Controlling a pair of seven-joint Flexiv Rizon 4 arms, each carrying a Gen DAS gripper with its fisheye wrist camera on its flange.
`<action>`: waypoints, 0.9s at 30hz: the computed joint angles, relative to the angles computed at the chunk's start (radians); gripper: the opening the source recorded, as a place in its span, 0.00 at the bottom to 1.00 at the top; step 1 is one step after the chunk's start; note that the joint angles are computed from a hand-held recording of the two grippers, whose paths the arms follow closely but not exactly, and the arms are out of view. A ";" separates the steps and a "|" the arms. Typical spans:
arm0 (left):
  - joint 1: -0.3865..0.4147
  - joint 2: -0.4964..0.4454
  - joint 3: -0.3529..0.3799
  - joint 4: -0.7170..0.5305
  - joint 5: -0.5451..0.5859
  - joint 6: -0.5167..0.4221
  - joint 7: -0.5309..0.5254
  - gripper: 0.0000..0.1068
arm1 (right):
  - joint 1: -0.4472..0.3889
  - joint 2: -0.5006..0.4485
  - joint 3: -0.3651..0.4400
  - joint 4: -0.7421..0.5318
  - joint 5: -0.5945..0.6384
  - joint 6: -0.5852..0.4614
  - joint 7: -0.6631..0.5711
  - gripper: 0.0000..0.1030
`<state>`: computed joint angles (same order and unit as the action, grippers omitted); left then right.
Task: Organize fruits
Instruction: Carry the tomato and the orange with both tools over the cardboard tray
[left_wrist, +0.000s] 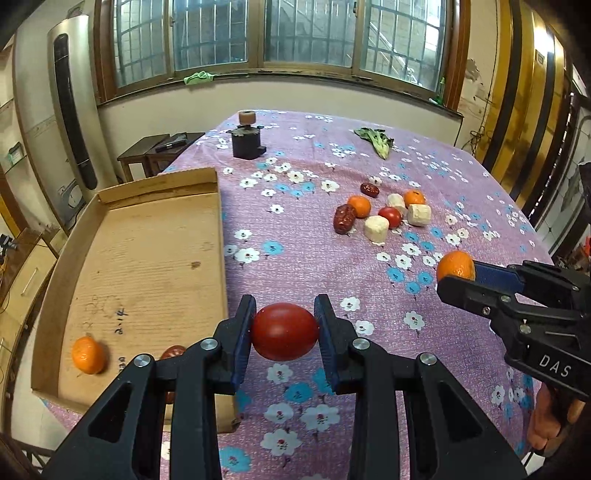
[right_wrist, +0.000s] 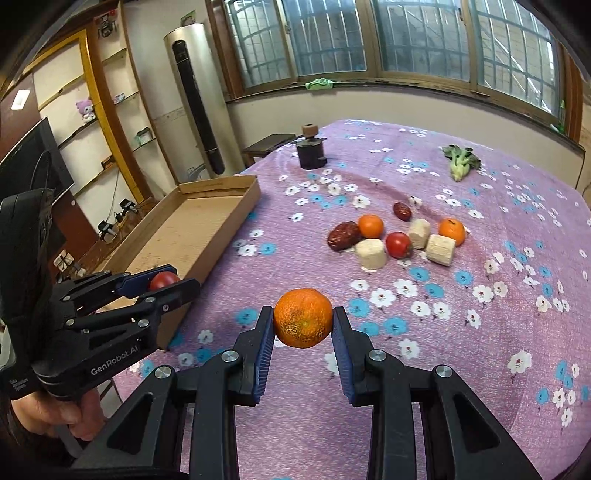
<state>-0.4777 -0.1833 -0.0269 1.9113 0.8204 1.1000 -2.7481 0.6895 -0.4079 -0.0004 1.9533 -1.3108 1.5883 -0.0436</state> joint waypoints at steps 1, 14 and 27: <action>-0.001 0.004 0.001 0.003 0.001 -0.001 -0.004 0.28 | 0.000 -0.002 0.007 -0.003 0.009 -0.005 -0.011 0.30; 0.037 0.062 -0.010 0.052 0.038 -0.006 -0.064 0.28 | 0.073 -0.028 0.017 -0.033 0.184 -0.027 -0.184 0.30; 0.083 0.095 -0.025 0.089 0.051 -0.002 -0.088 0.28 | 0.144 -0.060 0.017 -0.076 0.368 -0.040 -0.361 0.30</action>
